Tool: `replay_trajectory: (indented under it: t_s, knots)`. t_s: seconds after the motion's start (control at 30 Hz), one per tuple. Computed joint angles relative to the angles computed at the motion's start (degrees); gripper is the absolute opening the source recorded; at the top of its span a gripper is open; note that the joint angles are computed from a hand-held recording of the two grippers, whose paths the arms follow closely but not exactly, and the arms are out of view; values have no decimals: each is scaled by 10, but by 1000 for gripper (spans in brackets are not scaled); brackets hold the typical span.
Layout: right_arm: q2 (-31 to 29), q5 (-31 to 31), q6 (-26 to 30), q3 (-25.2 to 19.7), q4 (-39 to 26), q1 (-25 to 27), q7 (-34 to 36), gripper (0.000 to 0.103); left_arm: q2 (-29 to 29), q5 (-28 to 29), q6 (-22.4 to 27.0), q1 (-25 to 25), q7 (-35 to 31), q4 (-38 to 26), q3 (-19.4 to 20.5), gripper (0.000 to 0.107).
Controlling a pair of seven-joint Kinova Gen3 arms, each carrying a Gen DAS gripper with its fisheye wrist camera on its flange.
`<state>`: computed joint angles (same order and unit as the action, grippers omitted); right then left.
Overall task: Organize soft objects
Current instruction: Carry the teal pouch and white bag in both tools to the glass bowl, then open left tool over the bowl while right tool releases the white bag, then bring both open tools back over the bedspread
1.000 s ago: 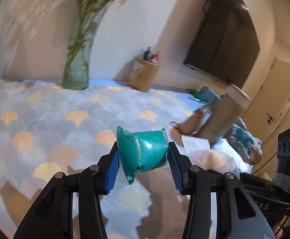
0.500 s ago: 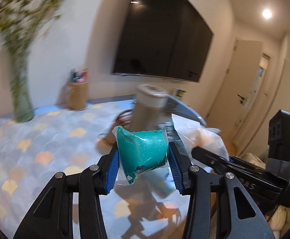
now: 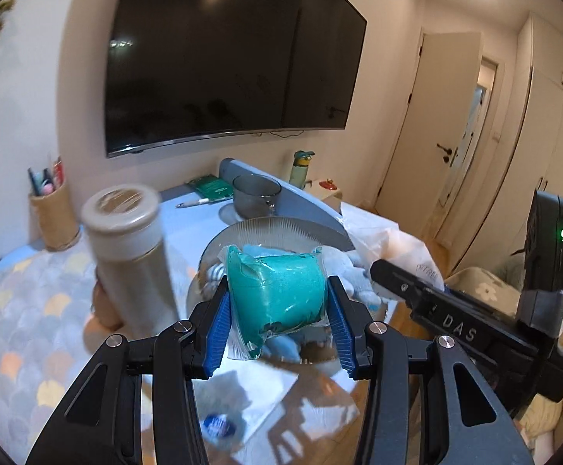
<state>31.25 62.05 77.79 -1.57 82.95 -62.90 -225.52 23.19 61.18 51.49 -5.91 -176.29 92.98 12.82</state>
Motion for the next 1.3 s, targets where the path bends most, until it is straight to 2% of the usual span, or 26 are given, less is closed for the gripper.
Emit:
replay_trajectory:
  t_s: [0.17,0.33,0.5,0.57,0.63,0.67,0.7,0.73,0.77,0.87,1.0,1.13,1.3]
  knots:
    - [-31,-14,-42,-3,45,48,2,42,20,-32,-55,45,43,-27,6,43]
    - [-56,-26,-110,-6,85,103,-3,42,48,-83,-91,71,99,-57,22,43]
    - [-63,-35,-153,-4,94,137,18,42,61,-118,-119,83,133,-69,44,44]
    - [-61,-35,-161,0,91,145,27,43,65,-129,-138,88,137,-70,53,47]
    - [-65,-31,-189,3,97,156,27,54,67,-139,-166,94,138,-68,62,58]
    - [-66,-27,-205,5,102,162,26,68,72,-146,-168,93,138,-72,68,65]
    - [-66,-29,-217,10,104,166,35,73,76,-153,-172,95,139,-76,72,79]
    - [-66,-35,-223,4,102,179,54,73,77,-157,-178,94,140,-75,77,85]
    - [-65,-40,-225,-6,100,190,63,73,79,-160,-181,90,139,-74,82,86]
    - [-78,-34,-242,15,125,167,34,73,83,-176,-149,76,143,-81,90,86]
    - [-91,-5,-230,5,147,150,-12,73,72,-167,-113,50,128,-70,96,86]
    - [-89,0,-198,-11,128,135,-2,73,48,-126,-81,12,80,-45,94,86]
    - [-71,12,-160,-21,76,105,25,73,7,-60,-21,-49,15,-17,69,86]
